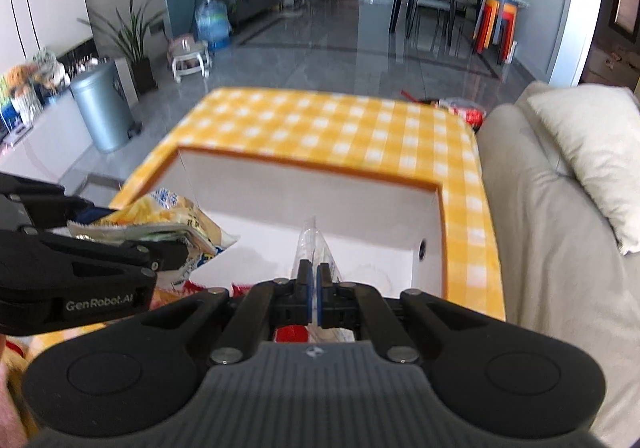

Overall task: Organize snacks
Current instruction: 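Carry the chip bag and candy-ball bag over the box with both tools, then open both tools to release the bags into the box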

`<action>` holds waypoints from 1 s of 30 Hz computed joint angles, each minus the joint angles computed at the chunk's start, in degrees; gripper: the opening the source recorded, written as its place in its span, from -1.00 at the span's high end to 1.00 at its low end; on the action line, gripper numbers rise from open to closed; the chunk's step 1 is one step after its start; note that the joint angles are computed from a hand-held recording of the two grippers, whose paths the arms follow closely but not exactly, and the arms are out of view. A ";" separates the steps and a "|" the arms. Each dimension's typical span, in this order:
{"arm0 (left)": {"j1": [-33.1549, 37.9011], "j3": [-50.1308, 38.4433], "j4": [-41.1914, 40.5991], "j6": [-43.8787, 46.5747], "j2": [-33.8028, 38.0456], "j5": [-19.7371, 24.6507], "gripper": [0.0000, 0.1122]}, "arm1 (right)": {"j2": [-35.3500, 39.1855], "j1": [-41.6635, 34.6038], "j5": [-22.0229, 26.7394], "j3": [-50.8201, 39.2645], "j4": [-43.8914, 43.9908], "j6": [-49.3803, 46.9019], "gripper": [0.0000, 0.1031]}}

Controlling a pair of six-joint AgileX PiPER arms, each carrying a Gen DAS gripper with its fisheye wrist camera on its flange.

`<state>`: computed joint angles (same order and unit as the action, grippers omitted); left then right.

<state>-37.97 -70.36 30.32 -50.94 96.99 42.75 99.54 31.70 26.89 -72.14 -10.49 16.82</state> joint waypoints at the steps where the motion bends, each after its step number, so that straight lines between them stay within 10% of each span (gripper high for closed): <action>1: 0.28 -0.31 -0.92 0.97 0.57 -0.16 0.14 | 0.68 -0.12 0.13 -0.17 0.67 -0.63 1.00; 18: 4.34 -4.55 -14.46 14.80 8.10 -0.60 0.14 | 10.43 -9.09 11.63 -7.45 37.26 -31.07 1.00; 30: 3.46 -5.21 -12.22 12.61 8.93 -0.08 0.07 | 15.28 -9.46 15.94 -10.85 41.63 -30.20 1.00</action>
<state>-34.50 -75.56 18.10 -38.34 105.93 42.67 114.82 22.24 42.83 -82.99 31.14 -13.37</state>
